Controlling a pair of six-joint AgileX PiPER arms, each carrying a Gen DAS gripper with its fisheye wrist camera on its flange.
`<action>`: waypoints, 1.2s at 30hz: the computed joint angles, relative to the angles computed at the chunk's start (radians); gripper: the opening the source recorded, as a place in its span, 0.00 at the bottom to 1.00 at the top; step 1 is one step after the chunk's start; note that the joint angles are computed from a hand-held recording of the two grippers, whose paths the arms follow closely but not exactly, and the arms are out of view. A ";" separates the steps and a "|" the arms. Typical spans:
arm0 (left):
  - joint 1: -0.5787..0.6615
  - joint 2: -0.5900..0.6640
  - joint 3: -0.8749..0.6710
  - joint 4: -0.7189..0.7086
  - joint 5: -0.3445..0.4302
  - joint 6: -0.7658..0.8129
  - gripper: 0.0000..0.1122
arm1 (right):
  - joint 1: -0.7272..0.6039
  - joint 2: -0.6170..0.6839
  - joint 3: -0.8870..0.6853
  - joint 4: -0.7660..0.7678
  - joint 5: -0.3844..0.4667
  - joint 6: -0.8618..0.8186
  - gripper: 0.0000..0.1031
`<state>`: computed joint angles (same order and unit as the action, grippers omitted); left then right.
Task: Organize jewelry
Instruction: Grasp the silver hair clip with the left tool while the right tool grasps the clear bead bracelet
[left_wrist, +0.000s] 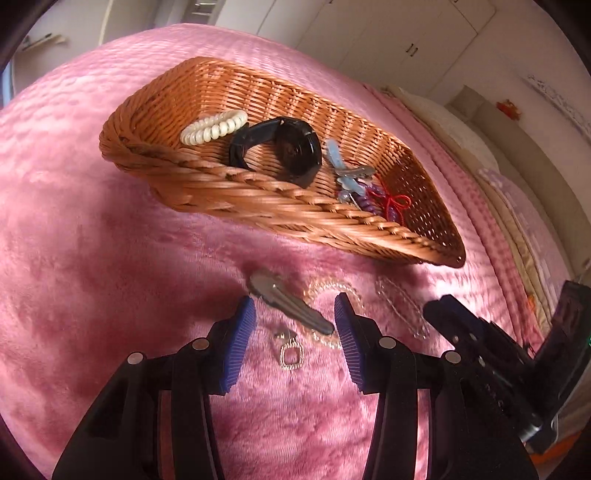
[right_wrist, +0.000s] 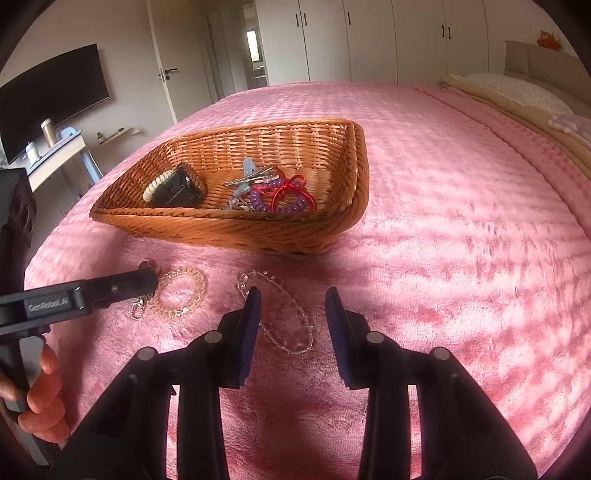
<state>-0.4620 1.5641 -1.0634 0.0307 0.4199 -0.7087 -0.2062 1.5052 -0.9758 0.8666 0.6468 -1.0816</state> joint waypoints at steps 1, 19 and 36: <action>-0.004 0.008 -0.011 0.027 0.005 -0.025 0.39 | 0.005 -0.001 0.003 -0.006 -0.013 0.009 0.32; 0.091 -0.011 0.003 -0.220 0.029 0.360 0.14 | -0.009 0.110 -0.093 -0.070 0.086 0.116 0.18; 0.105 -0.196 0.180 -0.265 0.029 0.522 0.13 | 0.053 0.038 -0.040 -0.148 0.057 0.190 0.06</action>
<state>-0.3568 1.3676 -0.8831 -0.2342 0.4488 -0.1866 -0.1531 1.5431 -1.0159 0.7183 0.7042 -0.8915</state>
